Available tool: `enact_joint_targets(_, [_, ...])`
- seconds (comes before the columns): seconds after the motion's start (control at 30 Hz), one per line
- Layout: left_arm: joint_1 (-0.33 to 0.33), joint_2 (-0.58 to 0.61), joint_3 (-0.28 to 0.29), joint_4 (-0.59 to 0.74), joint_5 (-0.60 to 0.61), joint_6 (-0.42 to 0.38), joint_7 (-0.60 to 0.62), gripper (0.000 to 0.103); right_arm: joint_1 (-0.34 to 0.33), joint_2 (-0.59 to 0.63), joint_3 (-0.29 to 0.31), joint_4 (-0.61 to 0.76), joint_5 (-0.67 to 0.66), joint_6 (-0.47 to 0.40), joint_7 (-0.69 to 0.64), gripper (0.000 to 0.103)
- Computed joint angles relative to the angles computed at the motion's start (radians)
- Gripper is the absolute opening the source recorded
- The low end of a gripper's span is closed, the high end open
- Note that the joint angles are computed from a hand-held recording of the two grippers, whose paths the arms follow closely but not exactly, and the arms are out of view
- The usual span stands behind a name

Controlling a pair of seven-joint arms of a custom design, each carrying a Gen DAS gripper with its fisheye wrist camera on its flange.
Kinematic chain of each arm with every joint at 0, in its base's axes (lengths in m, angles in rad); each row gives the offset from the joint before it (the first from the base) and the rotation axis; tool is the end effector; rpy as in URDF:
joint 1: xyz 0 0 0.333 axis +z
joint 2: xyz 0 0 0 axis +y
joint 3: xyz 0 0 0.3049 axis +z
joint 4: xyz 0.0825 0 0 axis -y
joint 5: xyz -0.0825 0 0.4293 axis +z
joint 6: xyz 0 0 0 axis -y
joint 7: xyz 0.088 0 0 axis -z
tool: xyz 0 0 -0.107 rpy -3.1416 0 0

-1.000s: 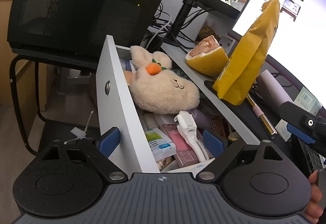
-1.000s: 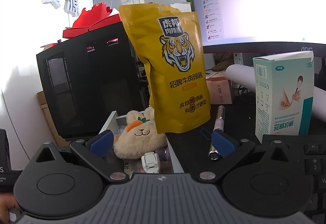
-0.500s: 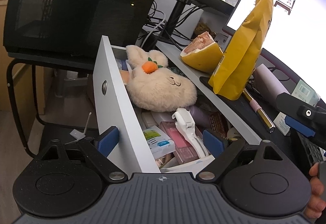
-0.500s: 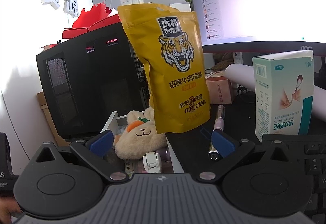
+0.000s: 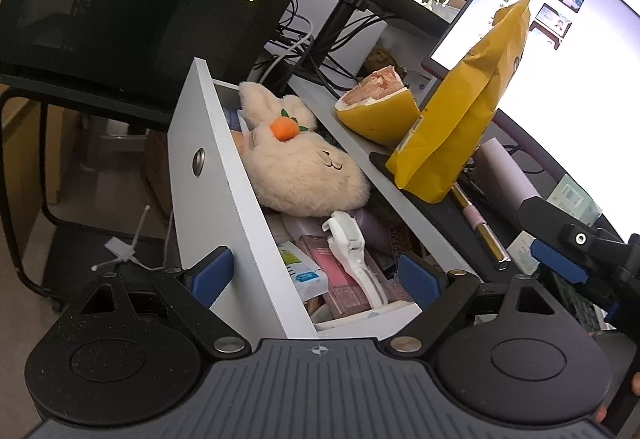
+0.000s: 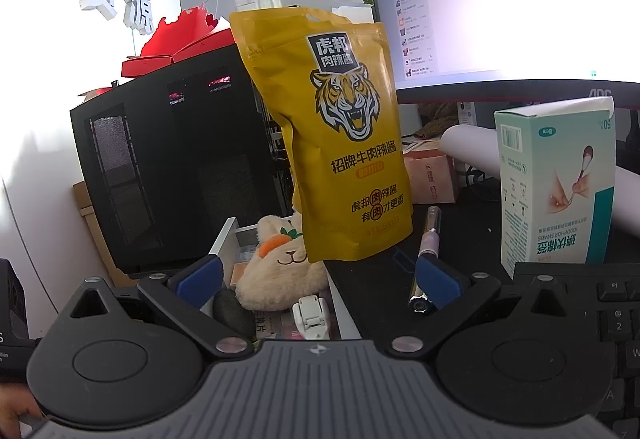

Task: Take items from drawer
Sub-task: 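Push the white drawer front inward with the left gripper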

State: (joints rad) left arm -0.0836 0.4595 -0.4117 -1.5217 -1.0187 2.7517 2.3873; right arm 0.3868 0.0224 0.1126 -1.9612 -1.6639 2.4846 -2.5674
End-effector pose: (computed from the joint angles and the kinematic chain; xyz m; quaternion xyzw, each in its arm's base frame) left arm 0.7091 -0.2839 0.4583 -0.4815 0.7057 -0.5194 0.0173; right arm 0.5620 0.3110 0.4835 -0.4302 0.6697 -0.4142 0.4415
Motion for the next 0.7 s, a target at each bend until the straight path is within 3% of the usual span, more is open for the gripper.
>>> enact_joint_targets(0.53, [0.040,0.032,-0.002,0.051,-0.125,-0.164,-0.052,0.091,-0.005,-0.010,0.001,-0.011,-0.024,-0.002,0.064,0.103])
enact_joint_targets(0.7, [0.057,0.056,-0.002,0.075,-0.174,-0.205,-0.125,0.082,-0.008,-0.018,0.001,-0.019,-0.023,-0.009,0.098,0.103])
